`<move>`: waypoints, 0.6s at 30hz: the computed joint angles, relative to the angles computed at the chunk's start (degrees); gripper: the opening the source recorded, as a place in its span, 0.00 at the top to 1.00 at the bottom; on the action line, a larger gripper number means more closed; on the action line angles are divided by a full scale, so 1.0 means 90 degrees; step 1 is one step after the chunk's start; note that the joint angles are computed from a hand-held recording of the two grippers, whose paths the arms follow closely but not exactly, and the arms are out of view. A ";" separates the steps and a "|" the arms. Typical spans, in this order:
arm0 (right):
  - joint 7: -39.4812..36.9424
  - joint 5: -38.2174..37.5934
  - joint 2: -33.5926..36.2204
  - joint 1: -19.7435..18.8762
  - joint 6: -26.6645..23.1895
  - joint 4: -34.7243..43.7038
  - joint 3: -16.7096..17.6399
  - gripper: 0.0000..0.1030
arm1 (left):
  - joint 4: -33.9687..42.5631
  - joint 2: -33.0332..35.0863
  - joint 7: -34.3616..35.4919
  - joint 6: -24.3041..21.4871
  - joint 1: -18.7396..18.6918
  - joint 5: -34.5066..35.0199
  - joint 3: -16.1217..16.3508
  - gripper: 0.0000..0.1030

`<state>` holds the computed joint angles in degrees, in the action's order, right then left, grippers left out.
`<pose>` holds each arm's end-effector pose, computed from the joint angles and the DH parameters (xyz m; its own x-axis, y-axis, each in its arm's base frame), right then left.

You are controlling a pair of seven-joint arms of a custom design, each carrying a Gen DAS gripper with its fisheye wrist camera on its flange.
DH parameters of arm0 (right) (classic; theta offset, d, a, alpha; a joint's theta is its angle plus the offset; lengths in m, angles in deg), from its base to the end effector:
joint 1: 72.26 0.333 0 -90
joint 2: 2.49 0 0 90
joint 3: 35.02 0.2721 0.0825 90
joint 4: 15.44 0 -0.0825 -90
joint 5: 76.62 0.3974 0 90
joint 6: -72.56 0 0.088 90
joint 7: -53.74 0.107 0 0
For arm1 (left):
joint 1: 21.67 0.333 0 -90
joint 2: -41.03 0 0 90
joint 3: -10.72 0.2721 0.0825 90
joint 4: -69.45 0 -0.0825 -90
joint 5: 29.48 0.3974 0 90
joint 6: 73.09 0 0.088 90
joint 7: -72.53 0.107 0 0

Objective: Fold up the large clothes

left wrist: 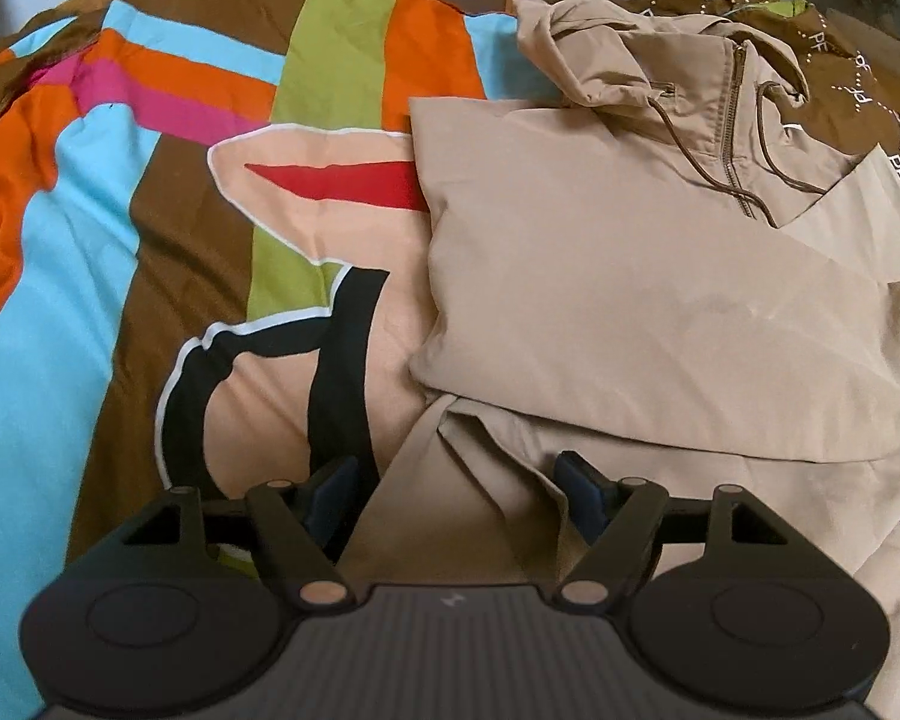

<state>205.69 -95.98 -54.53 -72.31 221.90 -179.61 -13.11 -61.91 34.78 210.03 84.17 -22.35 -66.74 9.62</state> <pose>0.3537 0.1281 0.4384 -0.4398 -0.8917 -0.1073 -0.6044 0.3822 -0.6990 0.5522 0.0069 0.4010 -0.3384 -0.9395 0.0538 -0.7487 0.2341 -0.6202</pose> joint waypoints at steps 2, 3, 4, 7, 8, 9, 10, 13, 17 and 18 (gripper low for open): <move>0.0087 -0.0065 0.0002 -0.0023 -0.0127 -0.0008 0.0151 0.79 | -0.0036 -0.0140 -0.0213 -0.0172 0.0046 0.0127 0.0022 0.21; 0.0214 -0.0132 -0.0104 -0.0043 -0.0180 -0.0009 0.0265 0.71 | -0.0076 -0.0229 -0.0046 -0.0217 0.0005 -0.0099 0.0084 0.16; 0.0330 -0.0233 -0.0219 -0.0066 -0.0150 -0.0020 0.0369 0.69 | -0.0121 -0.0312 0.0236 -0.0217 -0.0067 -0.0444 0.0161 0.11; 0.0387 -0.0724 -0.0239 -0.0257 -0.0034 0.0148 0.0733 0.55 | -0.0195 -0.0396 0.0967 -0.0018 -0.0263 -0.1165 0.0263 0.09; 0.0358 -0.0870 -0.0069 -0.0344 0.0036 0.0271 0.0792 0.55 | -0.0170 -0.0344 0.1009 0.0043 -0.0275 -0.1154 0.0238 0.09; 0.0336 -0.0962 0.0147 -0.0414 0.0131 0.0383 0.0787 0.54 | -0.0120 -0.0252 0.1026 0.0088 -0.0281 -0.1129 0.0210 0.09; 0.0342 -0.1044 0.0355 -0.0474 0.0211 0.0468 0.0797 0.54 | -0.0043 -0.0097 0.0908 0.0140 -0.0250 -0.0956 0.0152 0.11; 0.0365 -0.1345 0.1017 -0.0620 0.0016 0.0743 0.0929 0.54 | 0.0103 0.0220 0.0499 0.0159 -0.0081 -0.0543 0.0014 0.11; 0.0459 -0.1907 0.1170 -0.0451 -0.0253 0.0842 0.0989 0.53 | 0.0100 0.0077 0.0072 0.0000 0.0059 -0.0254 -0.0065 0.12; 0.0509 -0.1889 0.0992 -0.0234 -0.0161 0.0720 0.0821 0.50 | 0.0081 0.0011 0.0111 -0.0066 0.0058 -0.0382 -0.0029 0.11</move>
<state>210.27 -112.98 -45.60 -74.41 220.45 -173.13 -5.72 -61.18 34.88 211.03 83.58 -21.83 -70.18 9.36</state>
